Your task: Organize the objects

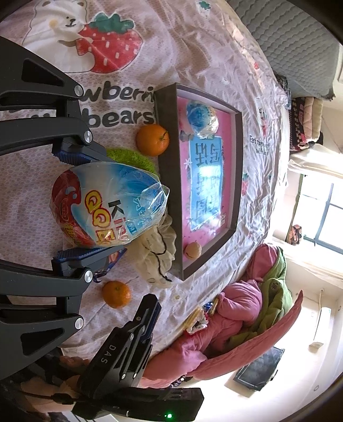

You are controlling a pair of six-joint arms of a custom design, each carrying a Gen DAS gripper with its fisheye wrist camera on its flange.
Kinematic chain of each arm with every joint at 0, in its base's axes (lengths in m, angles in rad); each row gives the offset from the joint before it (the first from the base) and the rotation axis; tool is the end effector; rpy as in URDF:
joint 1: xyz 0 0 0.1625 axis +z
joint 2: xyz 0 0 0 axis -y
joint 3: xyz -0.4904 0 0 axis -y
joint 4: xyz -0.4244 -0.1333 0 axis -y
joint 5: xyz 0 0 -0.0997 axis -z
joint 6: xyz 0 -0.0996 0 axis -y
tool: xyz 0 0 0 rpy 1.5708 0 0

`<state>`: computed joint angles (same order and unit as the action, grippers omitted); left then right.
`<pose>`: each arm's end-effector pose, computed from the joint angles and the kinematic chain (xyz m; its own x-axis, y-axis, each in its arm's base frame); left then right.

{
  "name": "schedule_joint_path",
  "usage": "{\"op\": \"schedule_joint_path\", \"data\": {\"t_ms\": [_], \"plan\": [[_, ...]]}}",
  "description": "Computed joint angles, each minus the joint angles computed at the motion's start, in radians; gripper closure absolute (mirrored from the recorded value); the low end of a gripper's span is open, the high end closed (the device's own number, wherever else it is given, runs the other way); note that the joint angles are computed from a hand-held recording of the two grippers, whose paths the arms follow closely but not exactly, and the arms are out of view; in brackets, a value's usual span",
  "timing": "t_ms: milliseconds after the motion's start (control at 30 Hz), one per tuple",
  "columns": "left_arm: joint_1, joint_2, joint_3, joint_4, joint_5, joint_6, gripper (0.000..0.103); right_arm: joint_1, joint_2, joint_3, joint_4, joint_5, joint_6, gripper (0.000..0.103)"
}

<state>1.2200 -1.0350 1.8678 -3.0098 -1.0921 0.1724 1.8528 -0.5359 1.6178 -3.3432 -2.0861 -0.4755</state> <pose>-0.0614 -0.6891 0.2543 -0.8616 0.1901 -0.4707 0.4367 0.7503 -0.4964 0.2904 -0.6999 0.0349 -0.7225 -0.2862 0.6293 -0.6133 0.6855 -0.3924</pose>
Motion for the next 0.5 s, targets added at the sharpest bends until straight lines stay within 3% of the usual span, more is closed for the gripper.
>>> {"op": "schedule_joint_path", "data": {"t_ms": [500], "plan": [[0.006, 0.025, -0.06, 0.02, -0.002, 0.013, 0.051, 0.0, 0.009, -0.03, -0.005, 0.03, -0.014, 0.089]]}}
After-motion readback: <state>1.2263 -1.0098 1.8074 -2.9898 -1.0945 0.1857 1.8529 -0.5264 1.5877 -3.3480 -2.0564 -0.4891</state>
